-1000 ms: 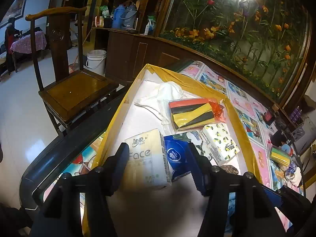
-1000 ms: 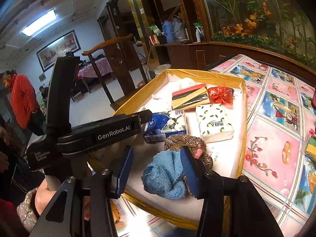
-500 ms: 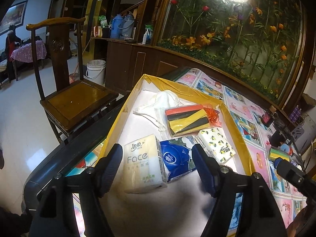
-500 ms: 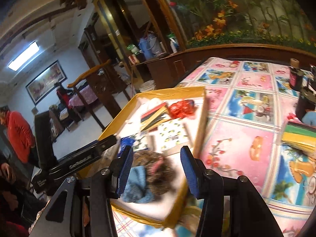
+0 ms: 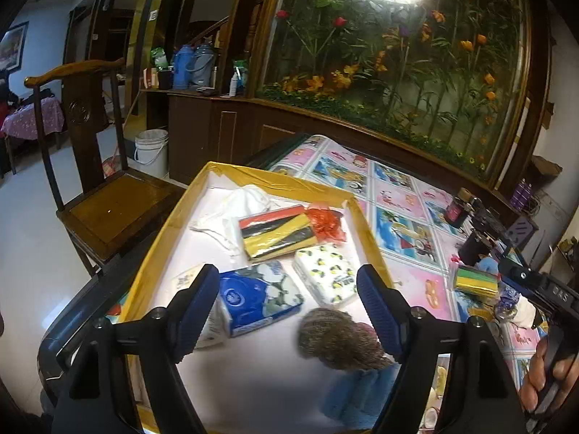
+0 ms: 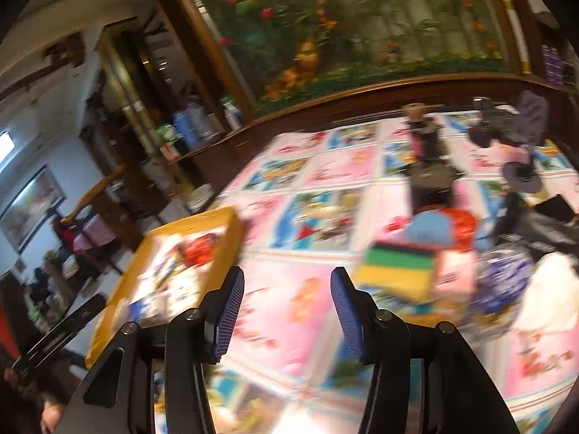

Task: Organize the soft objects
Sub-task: 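Move both grippers back toward the items on the table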

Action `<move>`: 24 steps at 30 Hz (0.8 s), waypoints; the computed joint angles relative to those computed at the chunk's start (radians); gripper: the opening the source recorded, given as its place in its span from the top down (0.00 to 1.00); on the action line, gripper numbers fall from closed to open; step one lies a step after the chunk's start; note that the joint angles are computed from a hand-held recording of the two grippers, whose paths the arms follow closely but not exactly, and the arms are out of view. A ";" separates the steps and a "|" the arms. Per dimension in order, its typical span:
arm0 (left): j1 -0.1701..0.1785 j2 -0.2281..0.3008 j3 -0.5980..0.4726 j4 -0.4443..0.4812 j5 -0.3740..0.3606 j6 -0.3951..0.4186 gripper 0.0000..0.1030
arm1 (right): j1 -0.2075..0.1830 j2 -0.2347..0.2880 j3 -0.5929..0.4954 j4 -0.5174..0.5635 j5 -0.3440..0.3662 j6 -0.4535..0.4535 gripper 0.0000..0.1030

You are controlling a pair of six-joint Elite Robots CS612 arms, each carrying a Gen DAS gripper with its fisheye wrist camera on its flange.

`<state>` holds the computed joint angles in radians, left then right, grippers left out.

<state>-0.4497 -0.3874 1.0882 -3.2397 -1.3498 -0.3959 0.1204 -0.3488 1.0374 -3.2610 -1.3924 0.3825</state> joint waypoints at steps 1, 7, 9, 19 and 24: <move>-0.005 0.000 -0.002 -0.002 -0.010 0.012 0.24 | -0.006 -0.001 0.002 0.003 -0.023 0.011 0.48; -0.028 0.012 -0.029 0.034 -0.090 0.060 0.24 | -0.036 0.017 -0.041 0.106 -0.137 0.082 0.48; -0.034 0.015 -0.035 0.044 -0.111 0.070 0.24 | -0.042 0.028 -0.060 0.143 -0.113 0.088 0.48; -0.049 0.013 -0.047 0.085 -0.140 0.101 0.23 | -0.075 0.049 -0.091 0.160 0.425 0.035 0.47; -0.051 0.032 -0.130 0.198 -0.215 0.113 0.19 | -0.061 -0.004 0.000 0.064 0.184 0.052 0.47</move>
<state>-0.5002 -0.3550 0.9585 -3.0421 -1.5649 -0.2826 0.0599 -0.3532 1.0373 -3.1969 -1.2081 0.4343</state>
